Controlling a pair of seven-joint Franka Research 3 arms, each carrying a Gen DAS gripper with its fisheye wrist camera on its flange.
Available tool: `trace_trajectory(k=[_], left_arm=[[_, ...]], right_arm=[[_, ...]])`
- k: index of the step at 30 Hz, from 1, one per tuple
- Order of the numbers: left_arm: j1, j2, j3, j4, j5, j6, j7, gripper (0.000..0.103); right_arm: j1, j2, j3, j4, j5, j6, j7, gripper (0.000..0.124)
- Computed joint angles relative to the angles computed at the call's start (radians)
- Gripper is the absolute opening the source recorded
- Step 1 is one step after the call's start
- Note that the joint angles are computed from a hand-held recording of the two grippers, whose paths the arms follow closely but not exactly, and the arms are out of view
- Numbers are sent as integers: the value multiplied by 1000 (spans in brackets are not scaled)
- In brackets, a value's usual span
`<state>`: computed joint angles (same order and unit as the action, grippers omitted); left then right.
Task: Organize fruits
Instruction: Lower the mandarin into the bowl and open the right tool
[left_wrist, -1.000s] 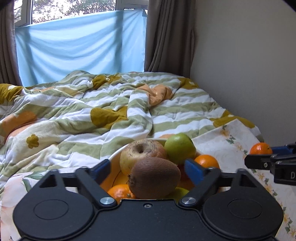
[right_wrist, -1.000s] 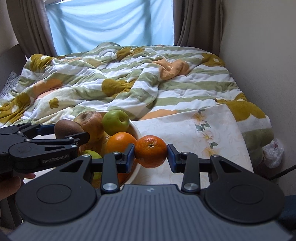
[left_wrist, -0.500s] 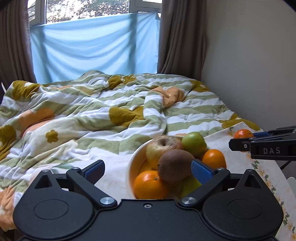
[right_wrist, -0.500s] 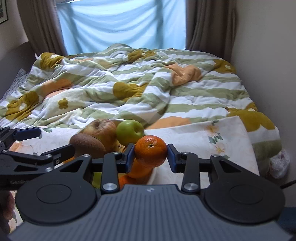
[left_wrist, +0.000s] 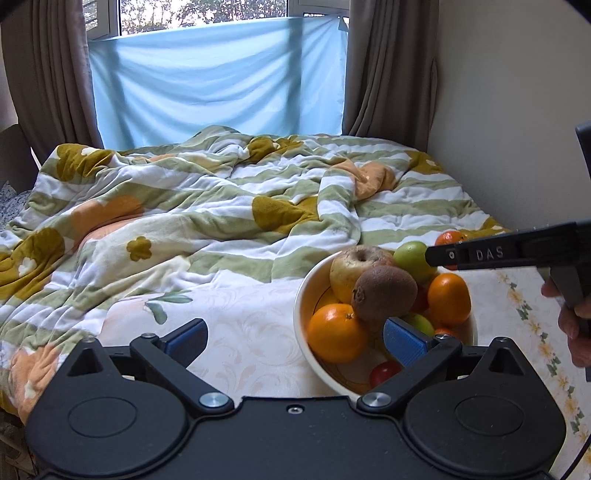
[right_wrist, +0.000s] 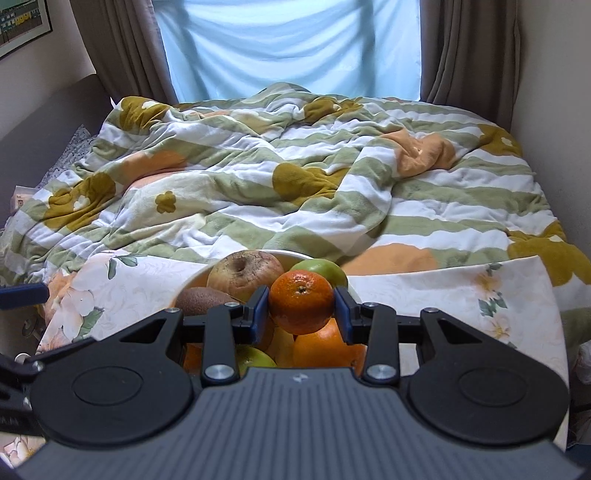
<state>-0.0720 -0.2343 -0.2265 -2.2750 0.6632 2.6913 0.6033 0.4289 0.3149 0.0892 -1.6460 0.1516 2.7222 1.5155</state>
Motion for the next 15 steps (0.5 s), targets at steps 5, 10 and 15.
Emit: trace_trajectory(k=[5, 10, 15], left_arm=[[-7, -4, 2, -13, -20, -17, 4, 103], [-8, -12, 0, -22, -27, -22, -7, 103], [-12, -22, -4, -23, -35, -27, -17, 103]], right_arm=[[-5, 18, 10, 17, 21, -4, -19, 56], [25, -3, -21, -20, -23, 70, 24, 96], [8, -29, -11, -45, -12, 69, 28, 96]])
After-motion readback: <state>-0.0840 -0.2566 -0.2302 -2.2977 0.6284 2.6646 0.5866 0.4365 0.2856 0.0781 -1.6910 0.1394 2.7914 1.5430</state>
